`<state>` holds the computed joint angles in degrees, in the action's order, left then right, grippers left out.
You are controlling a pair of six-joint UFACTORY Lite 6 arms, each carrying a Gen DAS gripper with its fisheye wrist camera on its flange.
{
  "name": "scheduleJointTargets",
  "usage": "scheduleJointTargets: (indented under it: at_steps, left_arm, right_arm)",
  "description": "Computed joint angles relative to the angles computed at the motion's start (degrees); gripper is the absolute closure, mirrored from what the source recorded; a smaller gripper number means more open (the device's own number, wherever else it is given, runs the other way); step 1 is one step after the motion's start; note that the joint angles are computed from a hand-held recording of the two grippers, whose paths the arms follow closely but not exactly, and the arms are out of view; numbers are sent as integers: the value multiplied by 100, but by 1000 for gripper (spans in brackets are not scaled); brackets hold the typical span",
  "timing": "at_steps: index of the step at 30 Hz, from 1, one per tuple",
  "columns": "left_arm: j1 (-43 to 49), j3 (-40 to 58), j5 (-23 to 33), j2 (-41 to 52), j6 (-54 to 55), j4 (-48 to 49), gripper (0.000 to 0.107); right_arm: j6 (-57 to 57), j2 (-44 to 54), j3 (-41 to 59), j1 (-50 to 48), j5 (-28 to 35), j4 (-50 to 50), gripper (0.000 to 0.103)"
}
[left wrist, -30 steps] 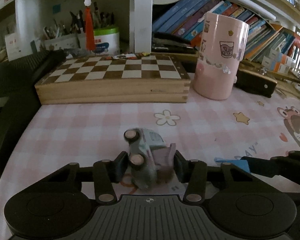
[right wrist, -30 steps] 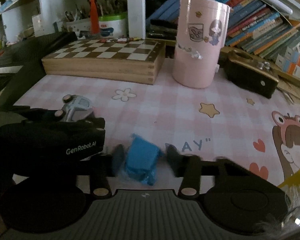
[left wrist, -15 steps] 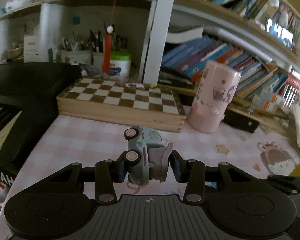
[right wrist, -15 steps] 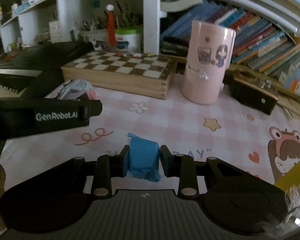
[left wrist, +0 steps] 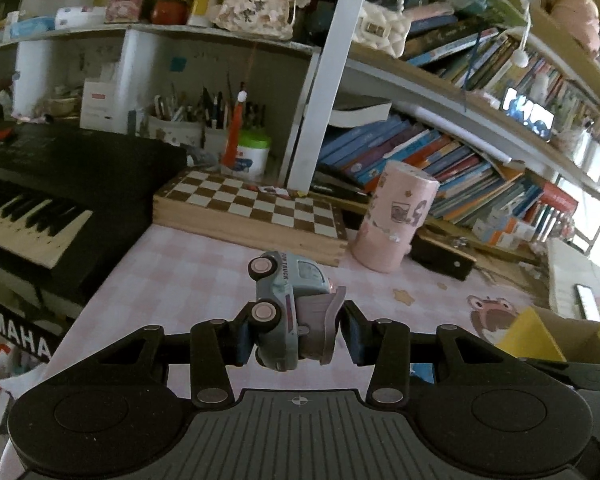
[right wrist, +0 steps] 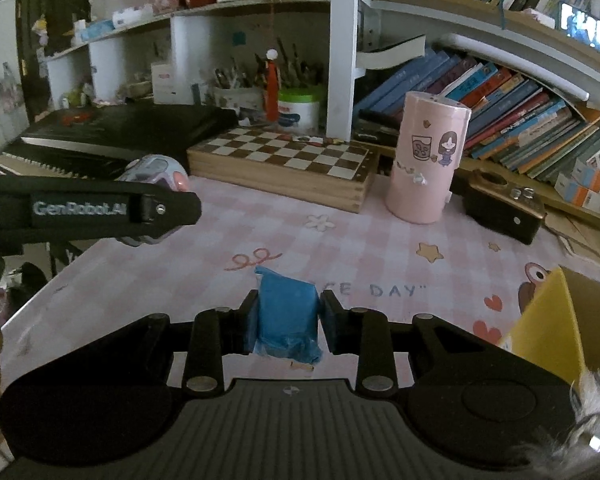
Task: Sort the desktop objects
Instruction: 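Lift the toy car and blue cube and carry them toward the yellow box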
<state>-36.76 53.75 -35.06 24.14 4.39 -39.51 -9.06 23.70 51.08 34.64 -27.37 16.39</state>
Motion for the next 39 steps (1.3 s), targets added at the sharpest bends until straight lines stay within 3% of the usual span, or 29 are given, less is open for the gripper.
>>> scheduleJointTargets:
  at_steps: [10,18,29,33,39]
  left_arm:
    - [-834,-1982,-570,-1717,123,-892,63]
    - [-1813,-3196,-966,-3000,553,-2012,63]
    - [-4487,-4168,-2022,-4250,1358,-4640,63]
    - [-5699,-4251,-2513,-4327,1347,-5615,63]
    - [-6785,-4191,-2779,-4121,1136,-6373,63]
  right_arm:
    - [-780,-1503,-1540,754,32,1127,74]
    - [-1532,-2341,-2381,1926,-226,2854,74]
    - [-2236,-3099,-3196,4212,-1042,5644,74]
    - [-2212,-3193,-3340,5302,-1478,6688,74]
    - [-1817,-3096,-3410,6802,-2085,8015,74]
